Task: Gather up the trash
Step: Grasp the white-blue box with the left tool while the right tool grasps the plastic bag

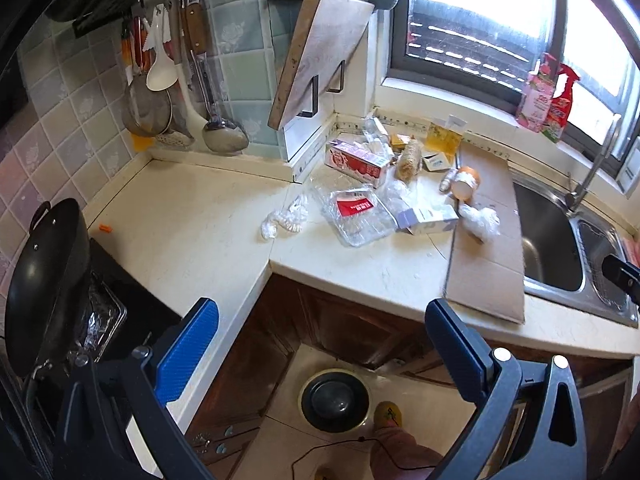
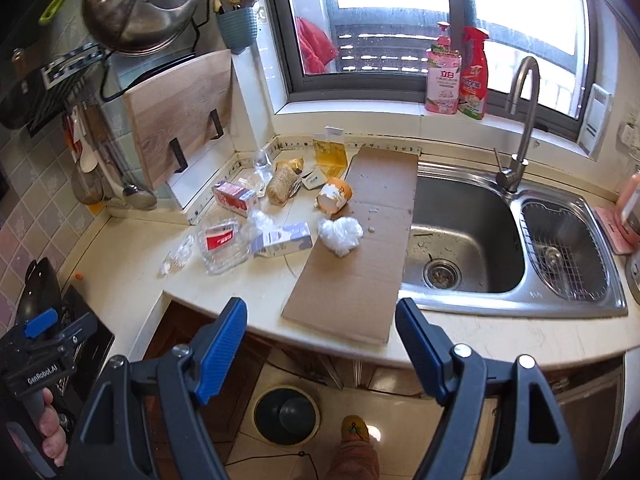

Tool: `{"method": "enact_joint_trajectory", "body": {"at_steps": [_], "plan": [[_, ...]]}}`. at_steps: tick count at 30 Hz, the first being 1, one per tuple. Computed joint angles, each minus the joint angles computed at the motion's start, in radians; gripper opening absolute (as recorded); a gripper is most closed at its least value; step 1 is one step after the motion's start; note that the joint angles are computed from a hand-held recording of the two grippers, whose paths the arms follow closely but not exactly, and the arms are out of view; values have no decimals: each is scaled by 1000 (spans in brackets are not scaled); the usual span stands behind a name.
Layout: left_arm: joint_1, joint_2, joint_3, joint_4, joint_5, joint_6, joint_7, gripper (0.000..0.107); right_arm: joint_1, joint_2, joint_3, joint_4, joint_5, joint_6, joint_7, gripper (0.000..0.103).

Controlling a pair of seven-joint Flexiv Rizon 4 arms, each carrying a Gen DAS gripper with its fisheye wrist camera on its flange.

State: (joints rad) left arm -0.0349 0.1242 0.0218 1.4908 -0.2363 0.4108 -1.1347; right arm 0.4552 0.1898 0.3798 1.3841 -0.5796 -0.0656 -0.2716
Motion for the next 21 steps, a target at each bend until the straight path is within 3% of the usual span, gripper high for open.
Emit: {"method": "enact_joint_trajectory", "body": {"at_steps": [8,12,16,21], "plan": [[-54,-216,-88,-247,142,-78,-221,102,-107,-16,-150,37,173,194,-248,77],[-110,-306,-99,-350,212,-113,-270,102,-159,-28,-189,56,255,258,-334,77],[-173,-399,-102,-462,287,-149,-268,102,-198,-50,-222,69,345,306,-414,77],[-219,-499,-103,-557,287,-158,-172,102,-232,-91,-249,91,454,357,-510,77]]}}
